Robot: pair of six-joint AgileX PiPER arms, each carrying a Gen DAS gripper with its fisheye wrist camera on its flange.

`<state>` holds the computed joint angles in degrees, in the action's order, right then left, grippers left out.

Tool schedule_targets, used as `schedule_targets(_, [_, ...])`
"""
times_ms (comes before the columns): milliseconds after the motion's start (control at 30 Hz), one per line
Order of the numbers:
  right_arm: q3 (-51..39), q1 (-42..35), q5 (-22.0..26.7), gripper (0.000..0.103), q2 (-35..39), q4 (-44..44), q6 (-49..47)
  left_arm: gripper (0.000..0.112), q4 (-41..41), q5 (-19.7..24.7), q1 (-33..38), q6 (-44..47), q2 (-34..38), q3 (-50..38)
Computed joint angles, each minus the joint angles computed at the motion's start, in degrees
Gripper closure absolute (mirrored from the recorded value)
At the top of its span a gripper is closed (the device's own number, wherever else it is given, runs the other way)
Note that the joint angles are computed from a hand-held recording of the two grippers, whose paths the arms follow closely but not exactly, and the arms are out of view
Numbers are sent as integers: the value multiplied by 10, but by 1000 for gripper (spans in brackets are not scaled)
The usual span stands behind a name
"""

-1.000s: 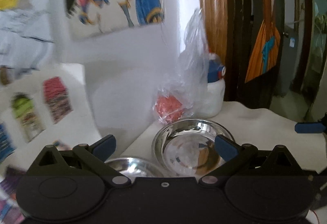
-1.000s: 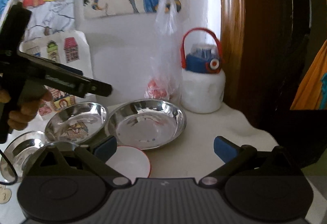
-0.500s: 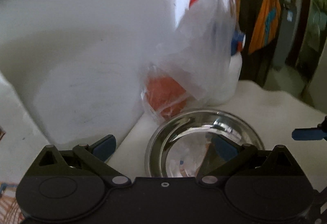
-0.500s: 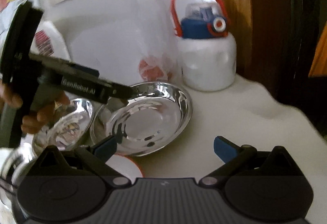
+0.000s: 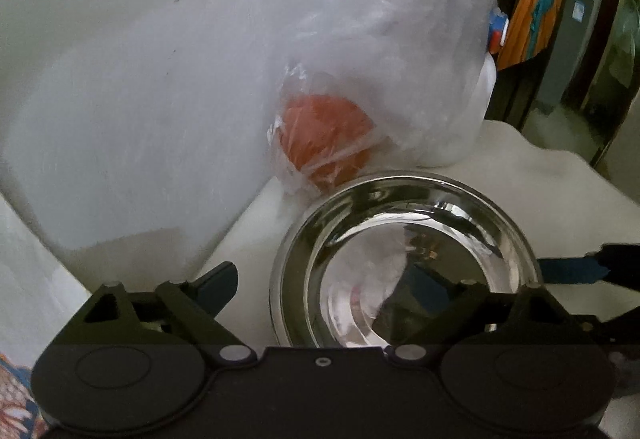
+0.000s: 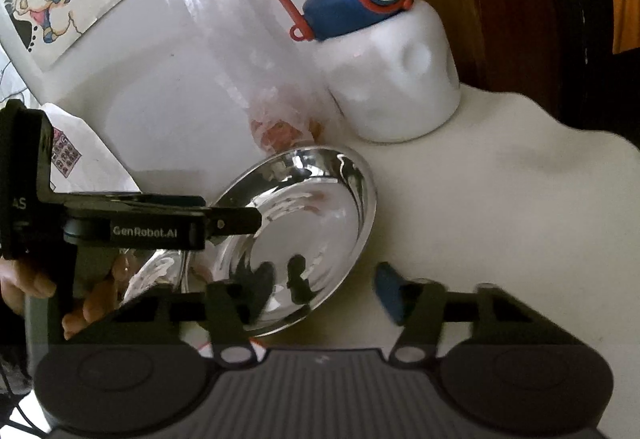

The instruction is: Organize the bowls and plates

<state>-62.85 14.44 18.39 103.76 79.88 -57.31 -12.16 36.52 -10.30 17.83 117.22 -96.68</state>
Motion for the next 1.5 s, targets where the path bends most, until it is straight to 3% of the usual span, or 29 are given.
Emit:
schedule_targets(133, [-3,4,-7,75,2,-14,19,34,-26,16,12,-20,-1,-1])
schedule_targets(233, [-2,15,-32,78,-3,-53,64,49,-50,22,19,-15,-5,0])
schedule_targets(300, [-1,20,-46,79,-8,-94,110,53,-36,17,15,-41,-11,5])
schedule_targets(400, [11,20,-54,79,-22,-79,102,61,-43,7,14,-44,-19,13])
schedule_targets(633, [29,39,-83,79,-77,-201,229,61,-101,10,30,-19,-60,34])
schedule_targets(900, [16,107,-84,79,-116,-527,560,54,-141,0,58,13,-150,109])
schedule_targets(1133, [-42,193,-52,79,-82,-792,824,52,-164,17,130,61,-227,190])
schedule_targets(1233, [-82,226,-32,79,-50,-865,890,52,-191,28,175,96,-247,219])
schedule_targets(1500, [-169,281,24,75,18,-958,958,52,-211,24,256,157,-275,273])
